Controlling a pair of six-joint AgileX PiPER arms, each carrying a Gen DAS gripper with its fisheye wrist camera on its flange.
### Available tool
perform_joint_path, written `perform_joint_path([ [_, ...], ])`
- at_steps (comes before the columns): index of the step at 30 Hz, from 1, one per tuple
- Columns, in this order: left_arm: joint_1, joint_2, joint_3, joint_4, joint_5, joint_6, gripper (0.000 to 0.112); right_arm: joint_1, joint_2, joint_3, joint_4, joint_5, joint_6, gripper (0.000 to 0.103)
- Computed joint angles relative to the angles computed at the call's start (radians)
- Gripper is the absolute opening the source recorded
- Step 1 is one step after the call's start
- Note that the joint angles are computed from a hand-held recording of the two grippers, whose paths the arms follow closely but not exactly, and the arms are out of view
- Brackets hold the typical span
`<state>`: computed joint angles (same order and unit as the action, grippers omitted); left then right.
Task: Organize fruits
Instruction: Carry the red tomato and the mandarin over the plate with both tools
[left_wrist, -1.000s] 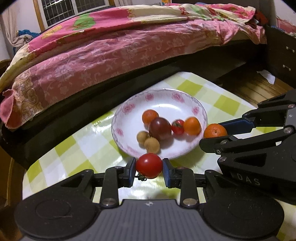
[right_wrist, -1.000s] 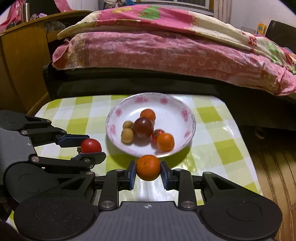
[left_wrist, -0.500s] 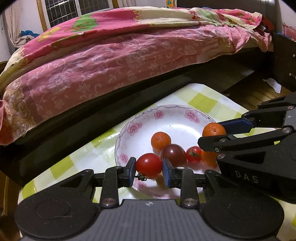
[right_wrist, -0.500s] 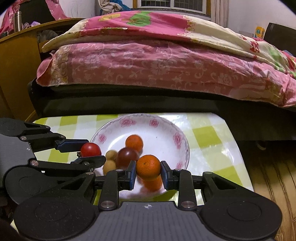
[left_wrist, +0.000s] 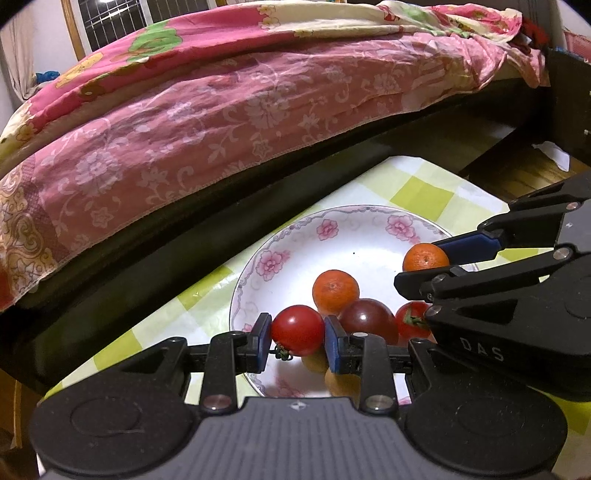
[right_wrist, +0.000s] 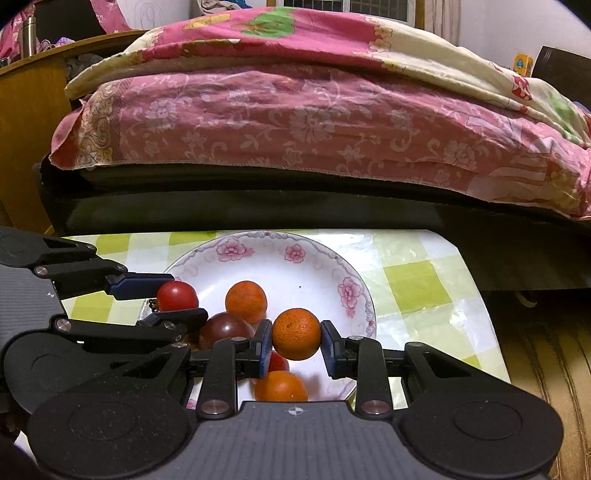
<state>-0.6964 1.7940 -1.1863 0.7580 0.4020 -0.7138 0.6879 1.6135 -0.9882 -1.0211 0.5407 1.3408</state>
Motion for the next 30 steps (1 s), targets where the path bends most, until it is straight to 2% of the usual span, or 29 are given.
perform_joint_path([
  [16,-0.007,0.023,-0.004,0.147,-0.001,-0.105,0.038,-0.037,0.043,-0.007,-0.017,-0.042,0.016,0.027],
  [30,-0.012,0.028,-0.008,0.166,0.007,-0.107,0.038,-0.037,0.044,-0.005,-0.03,-0.041,0.024,0.028],
])
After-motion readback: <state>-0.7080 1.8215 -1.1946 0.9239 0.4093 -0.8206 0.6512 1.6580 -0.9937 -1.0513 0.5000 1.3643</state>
